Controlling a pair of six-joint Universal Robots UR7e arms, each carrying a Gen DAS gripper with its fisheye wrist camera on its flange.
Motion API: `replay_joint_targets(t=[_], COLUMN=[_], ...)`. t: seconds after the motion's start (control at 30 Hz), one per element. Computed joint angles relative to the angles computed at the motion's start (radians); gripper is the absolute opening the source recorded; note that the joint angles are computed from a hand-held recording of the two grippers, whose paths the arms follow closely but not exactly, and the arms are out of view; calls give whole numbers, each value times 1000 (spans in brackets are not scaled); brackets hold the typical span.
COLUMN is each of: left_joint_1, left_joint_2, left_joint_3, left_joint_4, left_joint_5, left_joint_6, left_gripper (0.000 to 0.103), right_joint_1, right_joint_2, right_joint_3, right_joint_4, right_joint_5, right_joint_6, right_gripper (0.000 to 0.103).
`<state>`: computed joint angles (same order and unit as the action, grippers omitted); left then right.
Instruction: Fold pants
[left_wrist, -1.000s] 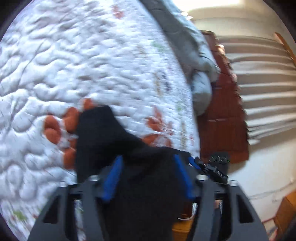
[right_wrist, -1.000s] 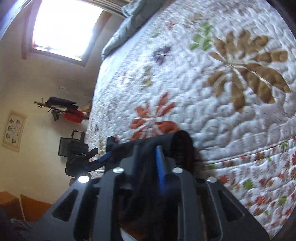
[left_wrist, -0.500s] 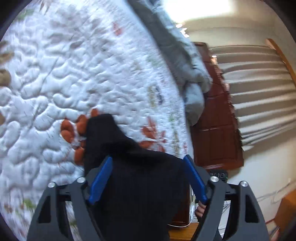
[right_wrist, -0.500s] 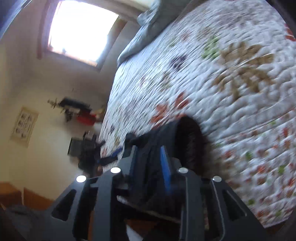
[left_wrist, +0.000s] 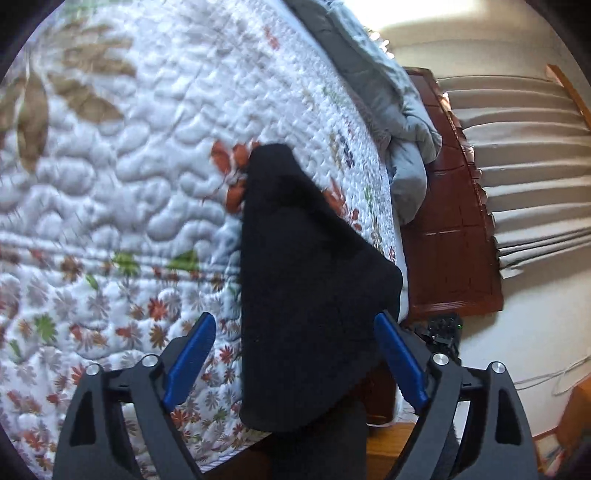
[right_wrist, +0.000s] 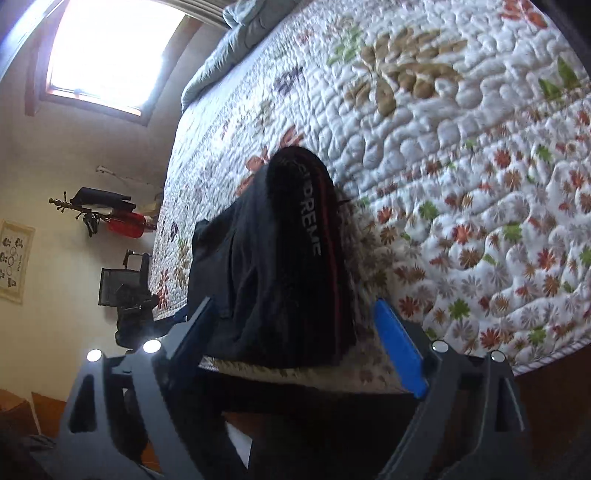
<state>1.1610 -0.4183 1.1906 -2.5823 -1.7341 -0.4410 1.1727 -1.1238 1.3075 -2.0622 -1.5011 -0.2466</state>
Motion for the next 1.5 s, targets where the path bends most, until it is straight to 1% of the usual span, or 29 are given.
replay_joint_targets(t=[0.1,0.2,0.27,0.33,0.4,0.6,0.77,0.87,0.9,0.93,0.97,1.0,1.03,1.13,1.23,1.33,1.5], left_joint_1=[18,31,36,36,37,35,27,20,15,12,9,6,5,11,2,-5,-25], left_joint_2=[29,61,78,101,121,167,185,184,186,187,185,186,183,168,154,144,120], left_joint_3=[-39,-85,-116,-163,-201,-279,-311,-308,-314,-318,-317,-323,-319,-294,-268,-253,-234], left_joint_4=[33,52,75,126,170,237,270,273,284,294,301,312,317,309,291,268,261], left_joint_5=[-44,-85,-103,-115,-122,-138,-134,-112,-97,-81,-63,-47,-35,-19,10,21,45], left_joint_6=[-23,-58,-64,-48,-32,-16,0,3,5,6,5,-1,-3,-25,-22,-24,-10], left_gripper=[88,89,89,90,90,90,90,88,85,80,76,68,60,43,36,31,29], right_joint_1=[-5,-16,-16,-15,-16,-18,-7,4,8,14,19,20,19,28,52,69,104], right_joint_2=[50,104,143,184,204,236,251,250,250,246,244,246,240,218,193,171,133], right_joint_3=[-72,-145,-196,-246,-268,-309,-331,-326,-325,-317,-313,-319,-311,-280,-241,-210,-161], right_joint_4=[98,176,225,263,286,319,346,346,340,330,325,335,328,298,250,216,182], right_joint_5=[7,48,43,46,64,120,95,74,62,45,14,24,27,15,-18,-36,-65], right_joint_6=[35,47,52,43,31,-2,-23,-38,-40,-41,-35,-24,-25,-35,-29,-21,-21], right_gripper=[88,90,90,95,101,101,101,101,96,74,59,49,43,35,33,32,30])
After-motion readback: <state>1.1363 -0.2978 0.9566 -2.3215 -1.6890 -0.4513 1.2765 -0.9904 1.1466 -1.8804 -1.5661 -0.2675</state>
